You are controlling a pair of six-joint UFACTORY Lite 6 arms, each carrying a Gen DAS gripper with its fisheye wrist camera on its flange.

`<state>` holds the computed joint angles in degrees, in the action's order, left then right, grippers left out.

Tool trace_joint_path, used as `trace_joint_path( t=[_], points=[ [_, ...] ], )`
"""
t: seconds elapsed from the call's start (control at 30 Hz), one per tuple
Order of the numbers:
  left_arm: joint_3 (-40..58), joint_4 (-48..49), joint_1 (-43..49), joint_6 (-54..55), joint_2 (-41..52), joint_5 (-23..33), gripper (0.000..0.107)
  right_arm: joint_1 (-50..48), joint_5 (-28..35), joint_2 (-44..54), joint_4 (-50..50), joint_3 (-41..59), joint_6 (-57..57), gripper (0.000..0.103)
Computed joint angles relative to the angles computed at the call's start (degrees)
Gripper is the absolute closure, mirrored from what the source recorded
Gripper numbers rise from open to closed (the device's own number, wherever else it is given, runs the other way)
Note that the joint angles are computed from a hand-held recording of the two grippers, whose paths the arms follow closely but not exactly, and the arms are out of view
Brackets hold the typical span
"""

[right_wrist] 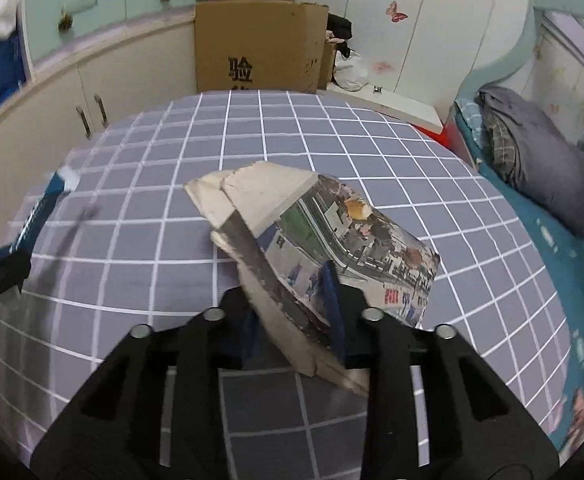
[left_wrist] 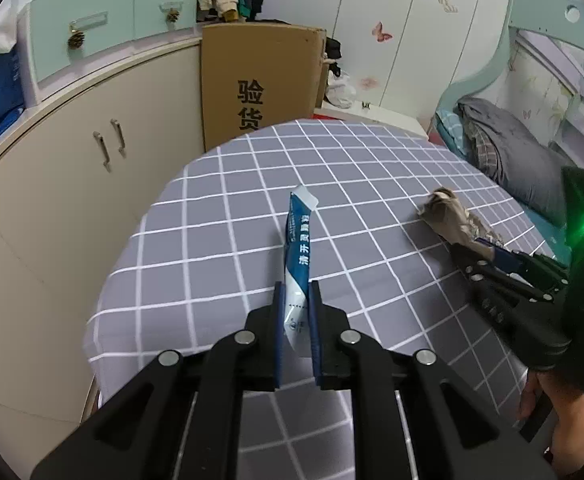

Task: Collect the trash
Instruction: 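Grasp the blue toothpaste tube with the left tool while the right grasps the newspaper, then carry the toothpaste tube and newspaper over the wastebasket with both tools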

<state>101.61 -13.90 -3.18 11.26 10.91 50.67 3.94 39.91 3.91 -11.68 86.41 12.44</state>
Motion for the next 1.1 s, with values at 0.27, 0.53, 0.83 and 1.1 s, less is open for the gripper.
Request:
trace_joint_path(
  t=[0.27,0.53,0.83,1.1],
  points=[
    [-6.0,-5.95,7.27,5.14,-9.13,2.06,0.097,-6.25,-0.55,-11.54,20.89,-2.54,-13.55,0.096],
    [-10.19,-16.65,22.9,16.58,-16.72,8.88,0.097,4.63,2.03,-18.81,26.57,-2.99,-10.64,0.099],
    [-10.3,-25.86,48.75,32.71,-15.13,18.48,0.097,33.66,-1.16,-13.06,9.47,1.34,13.22,0.099],
    [-10.12,-26.54,62.46,41.23,-8.14,20.79,0.097,49.09,-2.24,0.43,1.1,9.73,24.04,0.099]
  ],
)
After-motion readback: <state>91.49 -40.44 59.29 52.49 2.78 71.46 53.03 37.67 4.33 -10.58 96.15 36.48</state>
